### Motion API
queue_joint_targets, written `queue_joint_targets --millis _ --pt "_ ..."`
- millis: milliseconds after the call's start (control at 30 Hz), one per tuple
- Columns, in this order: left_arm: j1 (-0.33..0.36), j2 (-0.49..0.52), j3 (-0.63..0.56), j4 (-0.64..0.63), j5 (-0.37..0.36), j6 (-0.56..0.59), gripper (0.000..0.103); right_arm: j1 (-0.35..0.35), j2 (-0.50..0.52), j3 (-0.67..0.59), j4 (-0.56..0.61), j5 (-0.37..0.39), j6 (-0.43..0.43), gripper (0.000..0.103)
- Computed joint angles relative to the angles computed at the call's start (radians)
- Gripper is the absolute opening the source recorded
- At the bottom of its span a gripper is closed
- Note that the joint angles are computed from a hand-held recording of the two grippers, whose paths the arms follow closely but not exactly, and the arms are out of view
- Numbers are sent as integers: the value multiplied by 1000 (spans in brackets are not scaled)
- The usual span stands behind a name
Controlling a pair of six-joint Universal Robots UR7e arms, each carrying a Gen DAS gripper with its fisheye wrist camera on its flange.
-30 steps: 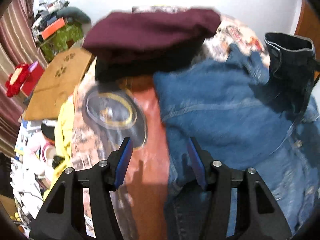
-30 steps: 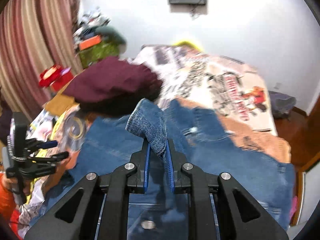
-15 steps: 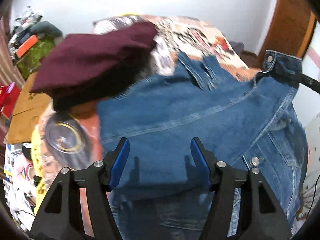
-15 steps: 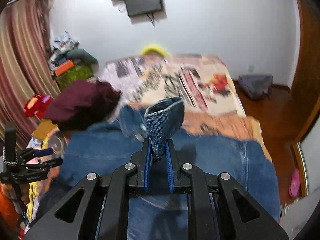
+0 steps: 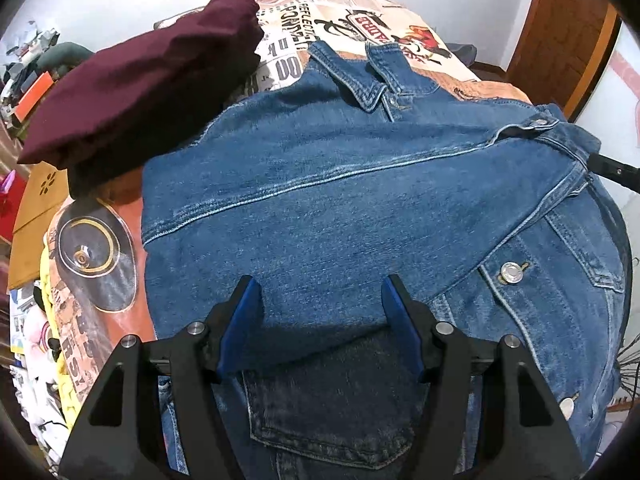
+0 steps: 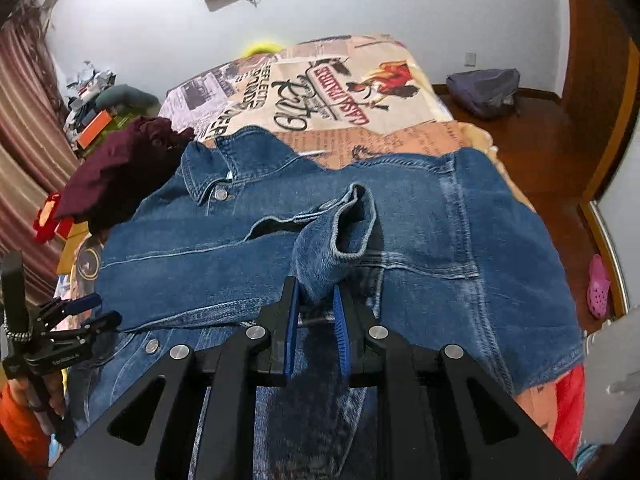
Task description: Fold large clothes
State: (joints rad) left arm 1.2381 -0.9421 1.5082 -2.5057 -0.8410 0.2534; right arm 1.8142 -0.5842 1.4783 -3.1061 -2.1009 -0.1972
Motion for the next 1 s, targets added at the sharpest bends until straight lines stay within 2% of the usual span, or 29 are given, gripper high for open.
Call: queue_joint_targets --millis 67,133,233,300,367,433,600,700,867,1000 --pt "-6 -6 2 -9 -10 8 63 13 -2 10 -42 -42 -18 15" --pt "-18 -15 10 -39 -15 30 63 17 -18 28 -61 -49 -17 17" --pt "-35 -26 9 -85 -33 55 63 22 -48 59 -103 -73 -10 29" --pt "-44 -34 11 -109 -51 61 65 27 -59 74 -151 -100 -9 45" --pt "-55 -41 10 -138 -72 66 68 28 -84 108 -212 -132 4 67" --pt "-64 -48 8 -163 -98 68 71 25 -110 139 -245 -153 33 74" --pt "-76 -47 4 -202 -137 74 74 -12 -176 200 -209 -155 183 75" --pt "-79 -43 7 -220 -149 73 81 -56 -212 240 -156 -107 296 75" --pt "-74 -34 6 -191 -146 49 81 -148 -245 286 -89 33 480 75" --pt "-68 -29 3 -156 -138 24 81 -204 -243 287 -64 131 559 75"
